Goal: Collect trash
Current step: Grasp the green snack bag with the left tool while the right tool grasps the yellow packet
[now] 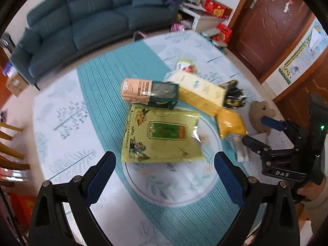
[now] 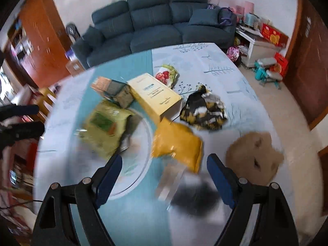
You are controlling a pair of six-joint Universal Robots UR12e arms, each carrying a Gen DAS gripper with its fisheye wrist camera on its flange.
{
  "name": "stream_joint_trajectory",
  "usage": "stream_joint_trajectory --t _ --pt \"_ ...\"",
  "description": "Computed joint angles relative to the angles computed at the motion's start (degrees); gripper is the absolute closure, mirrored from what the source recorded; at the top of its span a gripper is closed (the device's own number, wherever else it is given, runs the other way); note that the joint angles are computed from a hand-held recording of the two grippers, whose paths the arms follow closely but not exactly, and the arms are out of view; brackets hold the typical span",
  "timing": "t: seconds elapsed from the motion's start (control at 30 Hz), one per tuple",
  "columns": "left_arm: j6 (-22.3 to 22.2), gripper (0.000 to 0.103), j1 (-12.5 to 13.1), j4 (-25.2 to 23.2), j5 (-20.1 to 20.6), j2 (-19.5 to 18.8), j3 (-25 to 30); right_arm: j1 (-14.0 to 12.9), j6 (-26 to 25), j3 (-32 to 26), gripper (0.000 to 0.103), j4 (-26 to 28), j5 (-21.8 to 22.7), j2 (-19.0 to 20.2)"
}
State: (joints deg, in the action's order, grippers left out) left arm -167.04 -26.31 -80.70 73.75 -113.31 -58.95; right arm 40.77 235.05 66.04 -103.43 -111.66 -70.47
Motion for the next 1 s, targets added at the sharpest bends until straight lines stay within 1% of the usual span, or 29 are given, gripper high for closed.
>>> stream_joint_trajectory --t 0.07,0.13,0.2,0.3,0.37,0.4,0.43,0.47,0.5,0.53,0.57,0.63,0.7,0.8,0.83,0.93,0.97,1.0 --pt "0.2 0.007 0.5 -2.3 -0.9 -1.8 1.6 -0.9 -2.6 -0.9 0.018 2.1 0.4 1.0" --pt "2.0 0.007 0.7 -3.9 -1.7 -3.0 2.8 -1.4 -5.0 -1.6 0.018 4.0 0.2 1.9" --pt "4.9 0.008 0.5 -4.0 -1.1 -3.3 3.1 -1.7 -7.4 -2.3 0.018 5.7 0.2 2.7" --pt "11.2 0.008 0.0 -2.6 -0.2 -2.9 2.4 -2.2 -10.7 -2.6 0.018 7.0 1.5 3.5" --pt "15.5 0.008 -0.5 -1.5 0.5 -2.5 1.7 -2.5 -11.8 -2.4 0.028 7.6 2.8 3.7" --pt "17.5 0.008 -0.7 -1.1 0.8 -2.2 1.3 -2.7 -12.2 -1.9 0.038 6.9 4.0 3.5" --pt "19.5 0.008 -0.9 -0.5 1.2 -1.9 0.7 -2.6 -12.1 -1.8 0.04 6.7 4.0 3.4" --pt "21.3 0.008 -1.2 0.4 1.7 -1.5 -0.1 -2.6 -11.9 -1.8 0.043 6.5 4.0 3.4" --pt "23.3 0.008 -1.5 1.4 2.0 -0.9 -1.1 -2.5 -11.7 -1.8 0.048 6.4 4.2 3.3" --pt "24.3 0.008 -1.7 1.8 2.3 -0.8 -1.4 -2.4 -11.4 -2.0 0.056 6.6 3.9 3.5" --pt "25.6 0.008 -2.0 2.8 2.7 -0.3 -2.5 -2.3 -11.1 -2.2 0.061 6.6 3.8 3.5" --pt "27.5 0.008 -2.4 4.9 3.1 0.5 -4.2 -2.1 -10.1 -1.8 0.083 5.2 4.3 3.2" --pt "29.1 0.008 -3.0 7.1 3.8 1.2 -5.9 -2.0 -8.3 -0.9 0.086 2.5 4.5 2.5" --pt "31.5 0.008 -4.1 11.4 6.0 1.8 -8.3 -1.2 -5.2 -0.2 0.087 -1.0 3.2 1.8" --pt "32.7 0.008 -4.7 13.9 7.3 2.1 -9.4 -1.1 -4.5 0.1 0.087 -1.9 2.9 1.6" --pt "35.8 0.014 -6.0 19.3 10.6 2.4 -11.7 -0.6 0.2 2.0 0.087 -7.1 1.9 0.1" --pt "37.1 0.018 -6.5 21.0 12.1 2.4 -12.4 -0.3 2.6 2.8 0.087 -9.1 1.5 -0.5" --pt "38.2 0.022 -7.0 22.7 13.8 2.3 -13.0 -0.1 3.8 3.3 0.087 -10.2 1.2 -0.9"
